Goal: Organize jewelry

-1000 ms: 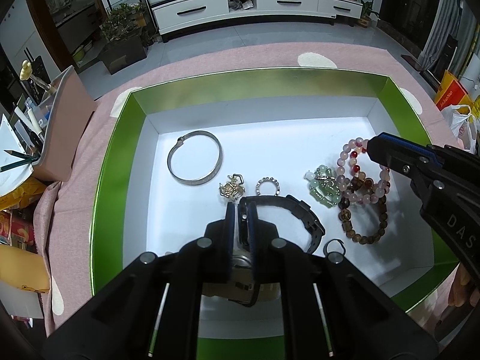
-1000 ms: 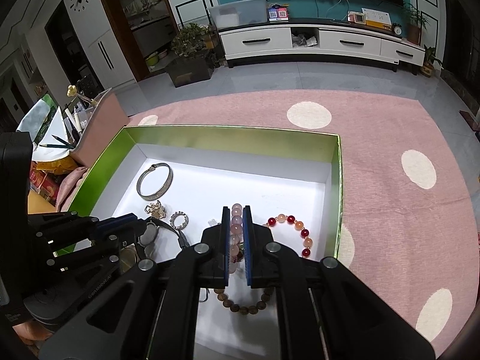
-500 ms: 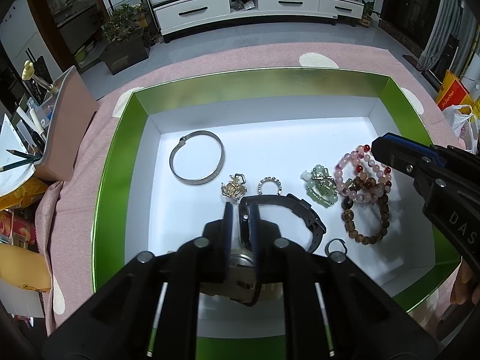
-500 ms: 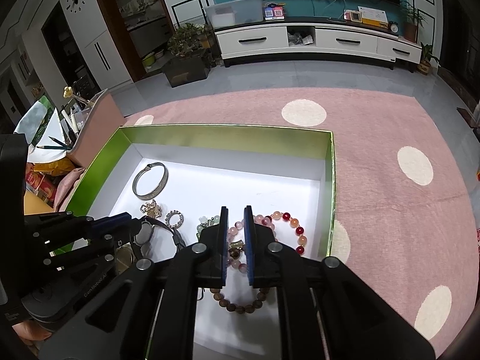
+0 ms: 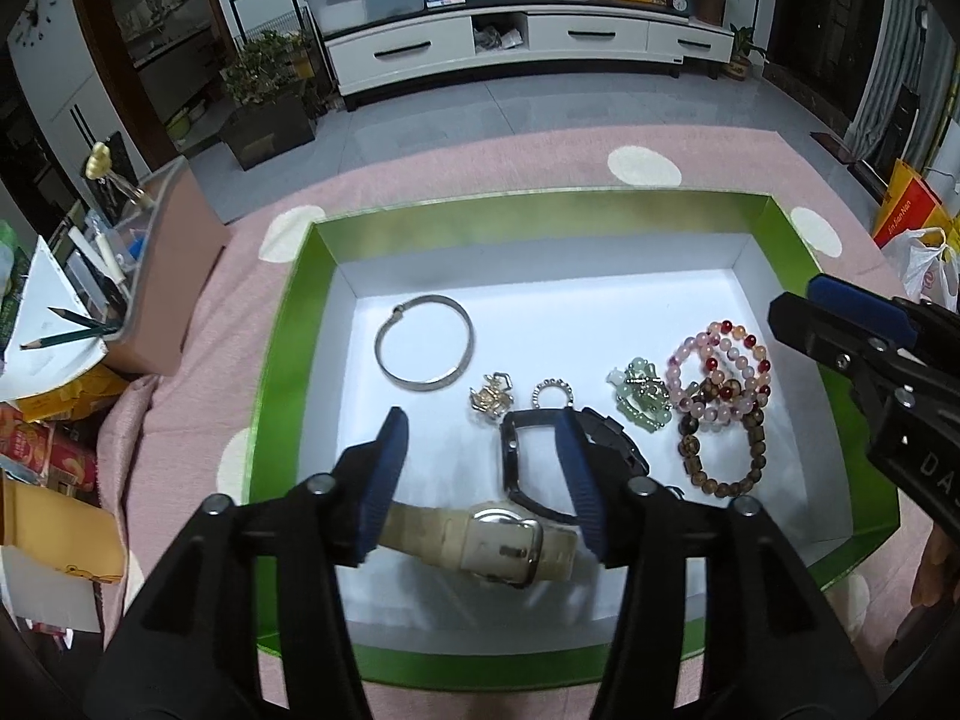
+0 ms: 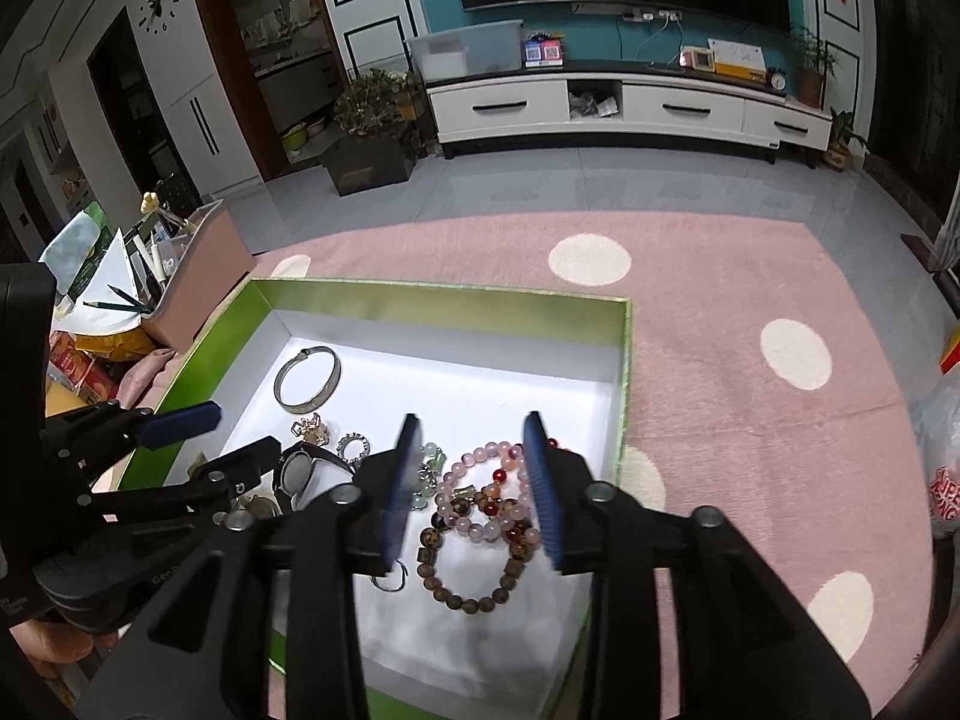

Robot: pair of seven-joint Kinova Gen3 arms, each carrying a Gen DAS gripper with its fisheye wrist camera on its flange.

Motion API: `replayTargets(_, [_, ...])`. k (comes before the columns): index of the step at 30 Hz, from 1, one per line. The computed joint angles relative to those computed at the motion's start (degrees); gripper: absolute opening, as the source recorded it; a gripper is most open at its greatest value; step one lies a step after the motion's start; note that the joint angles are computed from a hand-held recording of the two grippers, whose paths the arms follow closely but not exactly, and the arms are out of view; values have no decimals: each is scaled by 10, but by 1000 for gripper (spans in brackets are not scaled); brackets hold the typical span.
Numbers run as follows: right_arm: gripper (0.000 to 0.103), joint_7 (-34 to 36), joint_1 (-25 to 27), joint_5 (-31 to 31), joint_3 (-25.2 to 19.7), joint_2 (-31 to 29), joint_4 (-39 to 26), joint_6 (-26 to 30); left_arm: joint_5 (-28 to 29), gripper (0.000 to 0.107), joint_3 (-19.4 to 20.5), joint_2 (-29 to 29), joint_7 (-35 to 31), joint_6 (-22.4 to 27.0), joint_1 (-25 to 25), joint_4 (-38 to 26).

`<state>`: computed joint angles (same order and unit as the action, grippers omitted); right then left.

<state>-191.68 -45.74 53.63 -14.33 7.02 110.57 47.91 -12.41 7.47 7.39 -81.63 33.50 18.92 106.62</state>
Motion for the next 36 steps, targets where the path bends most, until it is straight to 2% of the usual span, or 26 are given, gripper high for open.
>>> replayTargets(4, [57, -8, -9, 3, -7, -7, -4, 33, -10, 69, -2, -18, 7, -6, -1, 8])
replayTargets(18, [90, -7, -31, -15, -39, -24, -26, 137, -22, 86, 10, -80, 22, -9, -28, 30])
replayTargets(21, [101, 6, -38, -26, -43, -22, -40, 160, -24, 92, 15, -91, 25, -5, -34, 28])
replayTargets(25, [102, 31, -46, -51, -45, -13, -73, 198, -15, 99, 17, -103, 20, 13, -43, 14])
replayTargets(29, [102, 71, -54, -85, -39, 1, -123, 247, 25, 101, 11, -105, -18, 57, -52, -21])
replayTargets(32, [102, 89, -58, -101, -33, 0, -148, 264, 70, 101, 2, -101, -61, 107, -59, -58])
replayTargets(36, [102, 100, -58, -111, -31, -5, -169, 275, 107, 101, -3, -87, -83, 171, -69, -104])
